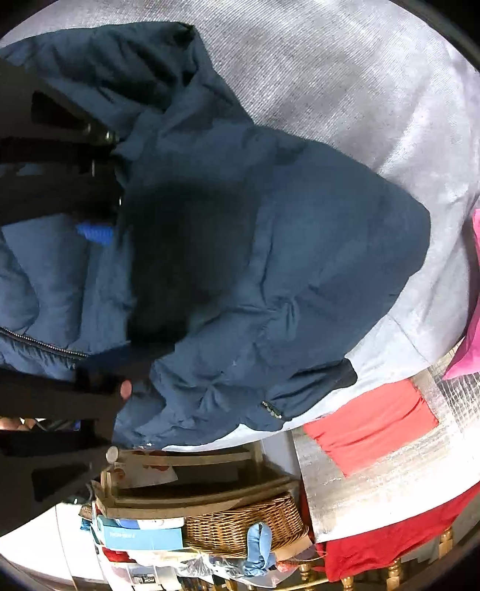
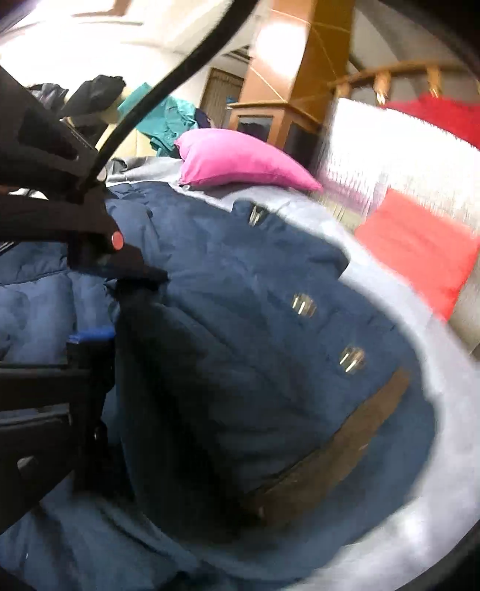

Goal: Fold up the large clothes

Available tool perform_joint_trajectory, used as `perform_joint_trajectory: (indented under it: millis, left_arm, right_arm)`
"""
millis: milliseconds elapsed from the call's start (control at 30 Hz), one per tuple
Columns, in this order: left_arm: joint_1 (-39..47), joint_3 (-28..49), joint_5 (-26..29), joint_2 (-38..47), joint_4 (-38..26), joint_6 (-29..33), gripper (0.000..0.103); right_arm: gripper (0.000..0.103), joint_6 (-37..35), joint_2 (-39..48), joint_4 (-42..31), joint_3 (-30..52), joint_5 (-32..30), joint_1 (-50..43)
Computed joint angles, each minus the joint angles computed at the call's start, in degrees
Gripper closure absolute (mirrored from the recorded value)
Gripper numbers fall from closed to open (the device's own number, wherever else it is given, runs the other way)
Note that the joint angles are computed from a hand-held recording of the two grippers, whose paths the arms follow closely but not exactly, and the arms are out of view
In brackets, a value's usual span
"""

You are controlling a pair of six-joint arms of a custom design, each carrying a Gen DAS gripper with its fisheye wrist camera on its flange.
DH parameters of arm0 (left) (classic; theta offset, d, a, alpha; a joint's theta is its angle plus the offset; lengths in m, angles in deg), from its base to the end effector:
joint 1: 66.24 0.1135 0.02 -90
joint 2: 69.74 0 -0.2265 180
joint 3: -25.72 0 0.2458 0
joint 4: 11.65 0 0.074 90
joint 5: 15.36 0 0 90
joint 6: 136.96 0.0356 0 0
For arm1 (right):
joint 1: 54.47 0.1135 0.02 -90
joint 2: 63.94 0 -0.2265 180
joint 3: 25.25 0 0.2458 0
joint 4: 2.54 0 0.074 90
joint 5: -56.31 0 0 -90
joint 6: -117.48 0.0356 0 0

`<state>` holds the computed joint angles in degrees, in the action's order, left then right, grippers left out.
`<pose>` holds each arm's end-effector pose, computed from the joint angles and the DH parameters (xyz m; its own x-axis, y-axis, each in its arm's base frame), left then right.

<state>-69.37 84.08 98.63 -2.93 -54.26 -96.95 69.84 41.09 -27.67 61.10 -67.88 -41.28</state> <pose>0.2397 -0.0276 0.2027 -0.7330 -0.6607 -0.1619 -0.3987 0.6101 -0.6847 0.3715 0.1076 0.1819 -0.8912 0.3636 -0.2711 0.0229 0.6332 0.7737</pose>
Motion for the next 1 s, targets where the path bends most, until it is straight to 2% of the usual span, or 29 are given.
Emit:
perform_joint_trajectory:
  millis: [100, 133, 200, 267, 333, 367, 400, 433, 533, 633, 667, 700, 800, 833, 900, 1000]
  left_arm:
    - [0.9, -0.22, 0.03, -2.95, -2.35, 2.15, 0.059]
    - [0.1, 0.74, -1.18, -1.66, -3.99, 2.84, 0.059]
    - [-0.64, 2.01, -1.49, 3.0, -3.41, 2.92, 0.059]
    - [-0.65, 2.68, -1.25, 3.64, -3.89, 2.88, 0.059]
    - [-1.02, 5.51, -1.17, 4.49, -7.68, 4.03, 0.057]
    - [-1.21, 6.46, -1.01, 4.48, -9.32, 4.44, 0.056]
    - [-1.39, 7.11, -0.52, 3.82, -11.23, 4.92, 0.056]
    - [-1.71, 7.58, -0.11, 2.86, -12.72, 5.67, 0.056]
    - [-2.74, 9.33, 0.93, -0.41, -17.25, 10.29, 0.055]
    - [-3.24, 10.45, 0.13, -4.92, -18.16, 13.53, 0.05]
    - [-2.74, 10.75, -0.6, -5.94, -17.82, 14.22, 0.043]
    - [-2.61, 10.66, -2.64, -7.31, -16.82, 13.94, 0.038]
    - [-2.38, 10.32, -10.21, -7.56, -15.13, 12.74, 0.036]
    - [-1.78, 10.52, -12.56, -6.29, -15.32, 12.79, 0.036]
    - [0.1, 10.46, -14.97, -2.46, -14.77, 12.34, 0.036]
    - [2.51, 10.96, -13.6, 5.73, -14.76, 11.77, 0.036]
  right_arm:
    - [0.081, -3.87, -2.11, -1.56, 0.46, 2.93, 1.1]
    - [0.081, -4.61, -0.6, -3.91, 2.07, 3.36, 1.28]
    - [0.081, -6.03, 3.7, -9.47, 6.06, 2.98, 1.22]
    - [0.078, -6.16, 5.07, -11.29, 7.41, 0.85, 0.57]
    - [0.068, -9.84, 6.13, -18.77, 12.06, -0.61, -0.03]
    - [0.057, -11.73, 6.24, -21.04, 13.09, -1.72, -0.5]
    - [0.053, -15.16, 6.29, -25.07, 14.96, -3.32, -1.26]
    - [0.053, -19.08, 6.77, -29.43, 17.33, -3.82, -1.95]
    - [0.053, -28.97, 4.86, -35.6, 19.76, -4.71, -3.35]
    - [0.053, -30.97, -0.39, -32.47, 15.43, -6.42, -5.49]
    - [0.053, -30.13, -1.75, -30.72, 13.81, -6.4, -5.78]
    - [0.053, -27.82, -3.01, -27.71, 12.03, -5.29, -5.53]
    - [0.053, -21.3, -3.38, -21.45, 9.58, 2.33, -3.6]
    - [0.054, -20.06, -1.83, -20.93, 10.96, 4.73, -2.75]
    - [0.062, -18.18, 0.83, -19.97, 12.16, 7.33, -1.21]
    - [0.063, -20.17, 6.54, -25.84, 17.77, 9.32, -0.32]
